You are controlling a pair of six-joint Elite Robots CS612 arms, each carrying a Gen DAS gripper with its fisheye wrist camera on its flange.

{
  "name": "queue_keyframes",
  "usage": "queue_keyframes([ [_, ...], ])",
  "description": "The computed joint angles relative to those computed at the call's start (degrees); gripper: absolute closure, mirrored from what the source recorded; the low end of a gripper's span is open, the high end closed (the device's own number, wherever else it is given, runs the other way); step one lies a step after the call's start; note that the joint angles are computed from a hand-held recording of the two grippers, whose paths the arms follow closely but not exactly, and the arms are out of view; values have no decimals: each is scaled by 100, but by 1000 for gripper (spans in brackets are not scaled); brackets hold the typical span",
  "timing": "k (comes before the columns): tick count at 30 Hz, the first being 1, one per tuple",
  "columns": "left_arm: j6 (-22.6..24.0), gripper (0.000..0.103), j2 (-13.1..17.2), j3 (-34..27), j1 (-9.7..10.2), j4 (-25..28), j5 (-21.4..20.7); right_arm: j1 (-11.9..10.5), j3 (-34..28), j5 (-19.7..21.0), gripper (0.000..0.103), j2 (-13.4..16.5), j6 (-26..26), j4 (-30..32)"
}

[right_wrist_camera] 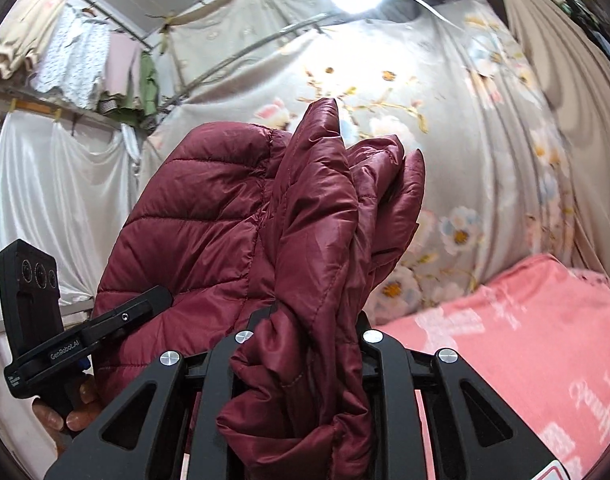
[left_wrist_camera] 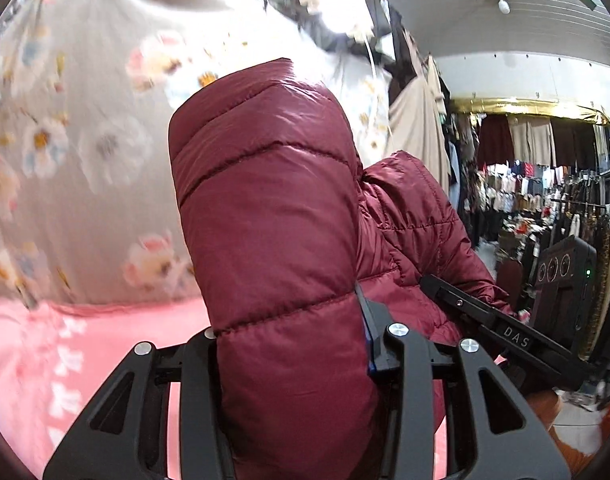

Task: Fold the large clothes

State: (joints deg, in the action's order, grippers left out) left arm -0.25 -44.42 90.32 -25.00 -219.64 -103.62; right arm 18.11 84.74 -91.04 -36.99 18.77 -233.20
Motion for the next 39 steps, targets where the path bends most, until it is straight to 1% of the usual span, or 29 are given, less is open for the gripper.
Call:
queue_keyframes([
  [3, 15, 64, -22, -38, 152, -179, 47, 41, -371, 201, 85, 95, -154, 212],
  [5, 14, 64, 5, -101, 276, -253, 74, 64, -749, 390, 85, 235, -216, 460],
  [8, -86, 64, 101, -259, 436, -217, 87, 99, -1350, 643, 85, 493, -236, 970],
  [11, -225, 63, 230, -449, 618, -38, 158, 150, -2026, 772, 85, 840, -224, 1601],
  [12, -269, 63, 290, -537, 667, 80, 216, 161, -2199, 799, 85, 926, -204, 1770],
  [14, -386, 63, 473, -770, 759, 361, 314, 185, -2767, 878, 85, 1250, -111, 2314],
  [15, -429, 63, 525, -803, 832, 433, 300, 191, -2914, 907, 85, 1344, -81, 2453],
  [17, -563, 63, 705, -1021, 948, 773, 307, 199, -3466, 966, 85, 1697, 13, 2982],
  [19, -629, 63, 910, -1253, 1009, 1073, 325, 194, -3908, 1037, 85, 1987, 130, 3445],
  [21, -675, 63, 1127, -1500, 1063, 1427, 350, 180, -4454, 1148, 85, 2343, 288, 4028],
  [24, -804, 63, 1462, -1834, 1142, 1918, 338, 179, -5157, 1185, 85, 2800, 369, 4789],
  [27, -957, 63, 1784, -2143, 1200, 2404, 254, 173, -5696, 1206, 85, 3175, 475, 5450],
  [32, -1106, 64, 2156, -2545, 1266, 3078, 125, 171, -6261, 1227, 85, 3590, 552, 6260],
  [34, -1125, 63, 2265, -2648, 1277, 3312, 114, 162, -6318, 1234, 83, 3666, 644, 6318],
  [35, -1116, 62, 2304, -2669, 1276, 3306, 159, 146, -6254, 1306, 82, 3659, 653, 6307],
  [37, -1116, 60, 2332, -2652, 1289, 3226, 122, 146, -6189, 1291, 79, 3645, 641, 6309],
  [39, -1120, 55, 2342, -2641, 1293, 3248, 151, 133, -6277, 1325, 78, 3693, 706, 6418],
])
